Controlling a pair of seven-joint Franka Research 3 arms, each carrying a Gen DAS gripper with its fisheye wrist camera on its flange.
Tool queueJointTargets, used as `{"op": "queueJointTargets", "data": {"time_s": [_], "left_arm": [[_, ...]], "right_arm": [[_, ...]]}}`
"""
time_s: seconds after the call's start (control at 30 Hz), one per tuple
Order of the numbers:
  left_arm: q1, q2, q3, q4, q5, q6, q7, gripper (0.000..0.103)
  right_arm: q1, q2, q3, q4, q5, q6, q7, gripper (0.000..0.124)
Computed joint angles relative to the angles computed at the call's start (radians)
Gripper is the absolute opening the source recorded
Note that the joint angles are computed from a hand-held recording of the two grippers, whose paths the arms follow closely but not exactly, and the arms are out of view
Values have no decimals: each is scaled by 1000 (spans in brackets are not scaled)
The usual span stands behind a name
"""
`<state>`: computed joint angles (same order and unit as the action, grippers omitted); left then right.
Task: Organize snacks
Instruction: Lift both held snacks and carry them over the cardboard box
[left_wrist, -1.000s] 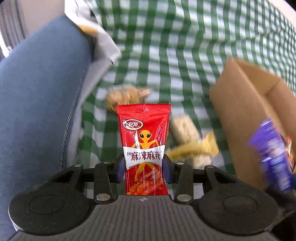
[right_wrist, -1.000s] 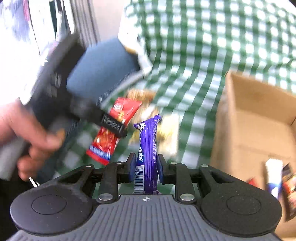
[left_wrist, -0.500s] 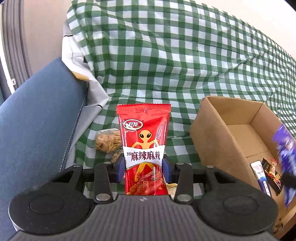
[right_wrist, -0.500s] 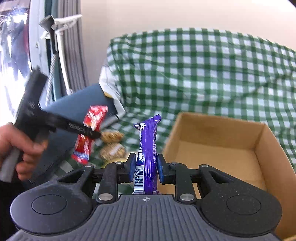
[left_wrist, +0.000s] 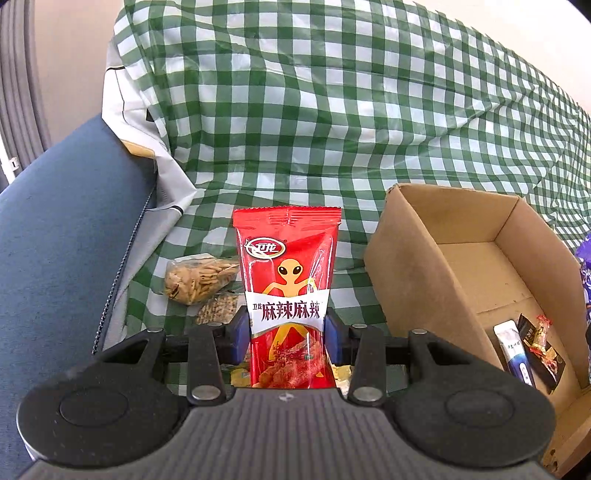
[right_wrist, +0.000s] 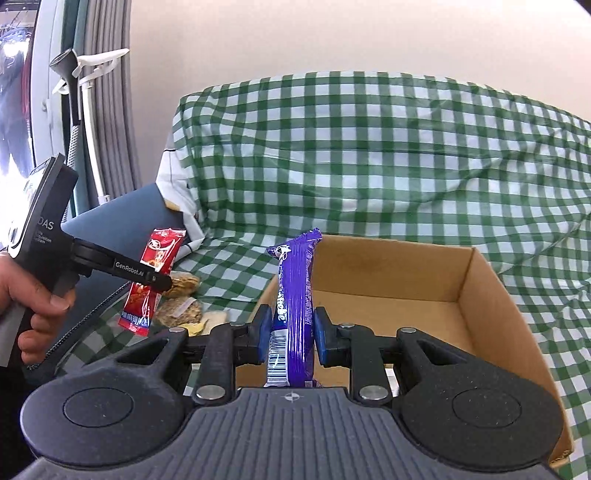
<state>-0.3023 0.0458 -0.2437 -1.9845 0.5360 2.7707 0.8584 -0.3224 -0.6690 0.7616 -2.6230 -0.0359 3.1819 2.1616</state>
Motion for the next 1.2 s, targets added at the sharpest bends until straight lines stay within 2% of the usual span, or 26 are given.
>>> {"op": "queueJointTargets", "data": {"time_s": [0.37, 0.6, 0.8, 1.2], "left_arm": [[-1, 2, 5, -2, 43, 20, -37, 45], [0, -1, 10, -5, 103, 81, -109, 45], [-1, -6, 14, -6, 203, 149, -200, 45], [1, 1, 18, 2, 245, 206, -234, 45]], "right_arm": [[-75, -23, 57, 13, -1, -7, 59, 26], [-116, -61, 86, 9, -11, -22, 105, 26], [-143, -88, 103, 9, -25, -42, 151, 26], [-170, -89, 117, 20, -69, -54, 195, 26]]}}
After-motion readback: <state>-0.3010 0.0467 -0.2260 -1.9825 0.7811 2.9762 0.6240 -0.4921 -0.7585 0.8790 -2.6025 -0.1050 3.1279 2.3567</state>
